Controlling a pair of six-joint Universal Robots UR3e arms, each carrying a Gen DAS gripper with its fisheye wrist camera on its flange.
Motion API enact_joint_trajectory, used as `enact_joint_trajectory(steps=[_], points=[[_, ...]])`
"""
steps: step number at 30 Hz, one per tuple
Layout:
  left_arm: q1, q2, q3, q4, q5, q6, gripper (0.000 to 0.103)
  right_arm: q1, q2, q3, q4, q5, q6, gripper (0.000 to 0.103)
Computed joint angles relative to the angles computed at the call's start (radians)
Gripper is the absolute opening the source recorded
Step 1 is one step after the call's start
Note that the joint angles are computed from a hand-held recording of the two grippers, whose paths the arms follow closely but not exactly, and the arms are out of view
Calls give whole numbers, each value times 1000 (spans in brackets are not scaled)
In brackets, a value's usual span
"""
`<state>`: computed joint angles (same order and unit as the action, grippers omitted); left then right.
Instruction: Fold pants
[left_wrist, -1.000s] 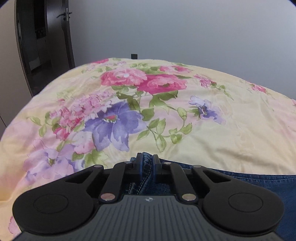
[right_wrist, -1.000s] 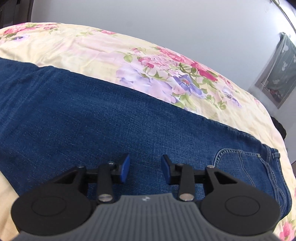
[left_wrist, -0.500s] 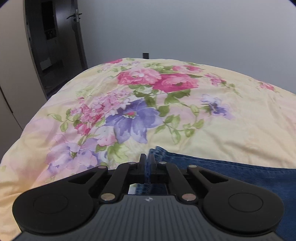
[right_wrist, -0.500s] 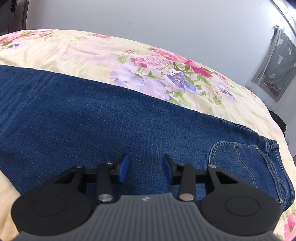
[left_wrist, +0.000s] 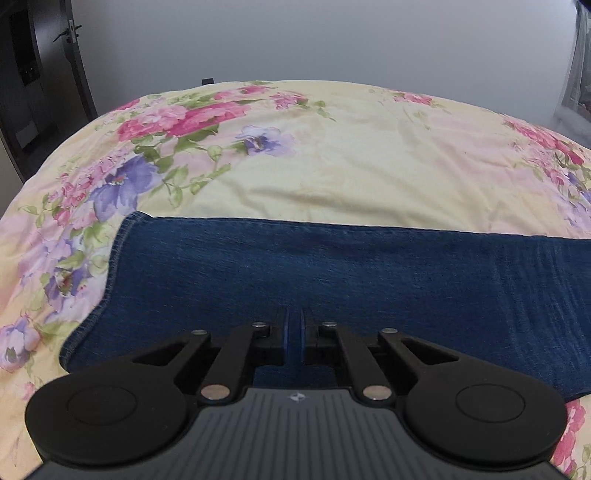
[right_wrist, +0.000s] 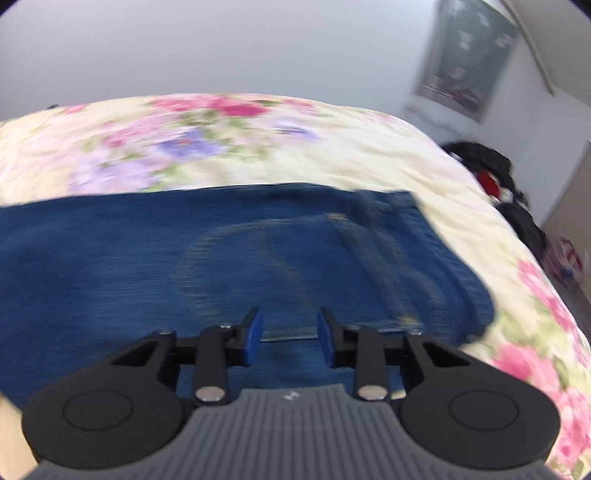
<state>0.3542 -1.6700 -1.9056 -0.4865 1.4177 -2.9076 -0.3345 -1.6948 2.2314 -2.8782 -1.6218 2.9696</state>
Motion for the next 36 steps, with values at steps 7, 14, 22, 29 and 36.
enact_joint_trajectory(steps=[7, 14, 22, 29, 36], points=[[-129, -51, 4, 6, 107, -121, 5, -623, -218, 87, 234, 437, -79, 38], [-243, -183, 83, 46, 278, -195, 5, -895, 0, 122, 183, 778, 81, 58], [-314, -253, 154, 17, 393, -223, 4, -926, 346, 88, -52, 993, 290, 19], [-341, -303, 185, 23, 432, -205, 4, -773, 307, -138, 44, 770, 55, 1], [-331, -291, 191, 5, 421, -198, 5, -658, 382, -200, 25, 592, 63, 6]])
